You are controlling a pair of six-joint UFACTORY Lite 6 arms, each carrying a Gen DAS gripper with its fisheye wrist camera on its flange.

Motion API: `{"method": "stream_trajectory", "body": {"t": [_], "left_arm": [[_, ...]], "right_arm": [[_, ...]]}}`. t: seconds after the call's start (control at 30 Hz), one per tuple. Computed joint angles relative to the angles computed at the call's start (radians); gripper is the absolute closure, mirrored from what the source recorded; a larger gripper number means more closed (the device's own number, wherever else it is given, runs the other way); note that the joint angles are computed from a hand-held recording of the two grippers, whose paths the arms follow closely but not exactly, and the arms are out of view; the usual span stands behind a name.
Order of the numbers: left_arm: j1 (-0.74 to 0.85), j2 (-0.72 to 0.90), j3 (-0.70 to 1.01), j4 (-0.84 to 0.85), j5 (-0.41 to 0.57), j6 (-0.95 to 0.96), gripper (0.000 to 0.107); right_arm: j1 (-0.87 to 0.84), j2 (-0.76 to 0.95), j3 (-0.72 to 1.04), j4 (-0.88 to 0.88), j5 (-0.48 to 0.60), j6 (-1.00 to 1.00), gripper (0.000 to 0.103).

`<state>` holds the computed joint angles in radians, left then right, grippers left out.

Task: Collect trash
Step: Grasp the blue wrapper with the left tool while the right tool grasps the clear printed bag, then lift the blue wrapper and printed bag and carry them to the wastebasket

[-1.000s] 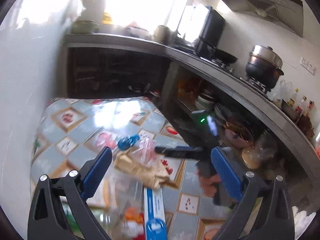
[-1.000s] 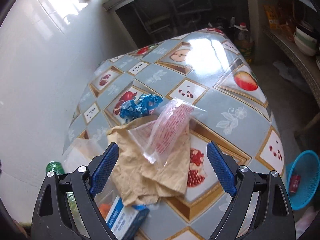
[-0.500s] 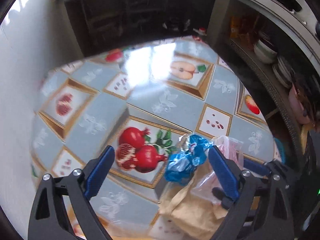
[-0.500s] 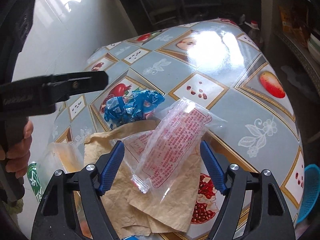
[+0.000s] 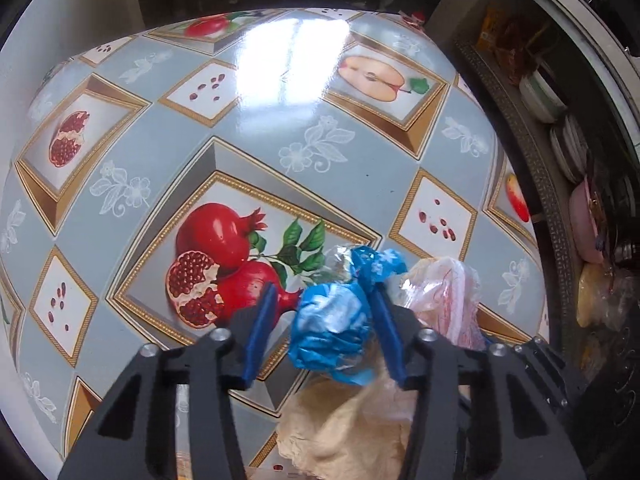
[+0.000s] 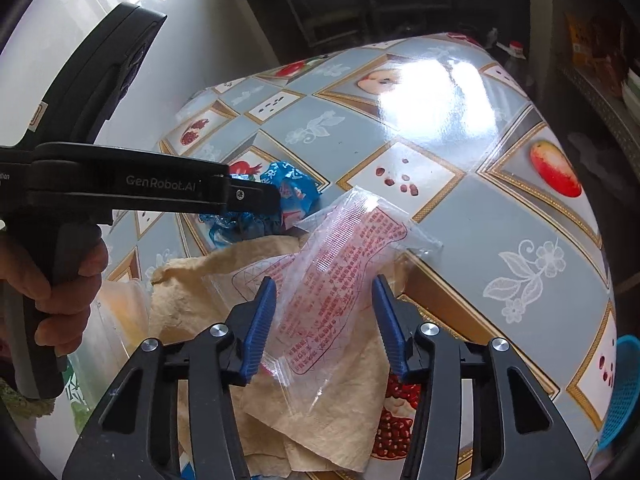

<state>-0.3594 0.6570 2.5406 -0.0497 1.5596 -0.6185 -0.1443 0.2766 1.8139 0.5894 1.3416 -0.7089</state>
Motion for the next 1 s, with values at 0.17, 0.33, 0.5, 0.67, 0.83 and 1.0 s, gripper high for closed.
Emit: {"method": "stream_trajectory", "body": {"t": [0.17, 0.33, 0.5, 0.67, 0.83, 1.0], "left_arm": [[-0.009, -0.068, -0.085, -0.006, -0.043, 0.008, 0.084], [-0.035, -0.184, -0.222, 0.037, -0.113, -0.004, 0.087], [-0.071, -0.284, -0.267, 0.11, -0.165, -0.036, 0.087], [-0.162, -0.4, -0.302, 0.164, -0.208, -0.136, 0.088], [-0.404, -0.402, -0.179, 0.379, -0.109, -0.268, 0.088], [-0.693, -0.295, 0.041, 0.62, 0.088, -0.374, 0.088]], "right_arm": [[-0.031, 0.018, 0.038, 0.024, 0.037, 0.013, 0.075], [-0.085, 0.035, 0.078, 0.062, 0.076, 0.008, 0.08], [-0.147, 0.021, 0.102, 0.105, 0.114, -0.009, 0.082], [-0.233, -0.03, 0.094, 0.146, 0.16, -0.055, 0.082], [-0.319, -0.06, 0.118, 0.168, 0.233, -0.092, 0.082], [-0.454, -0.113, 0.103, 0.198, 0.312, -0.163, 0.082]]}}
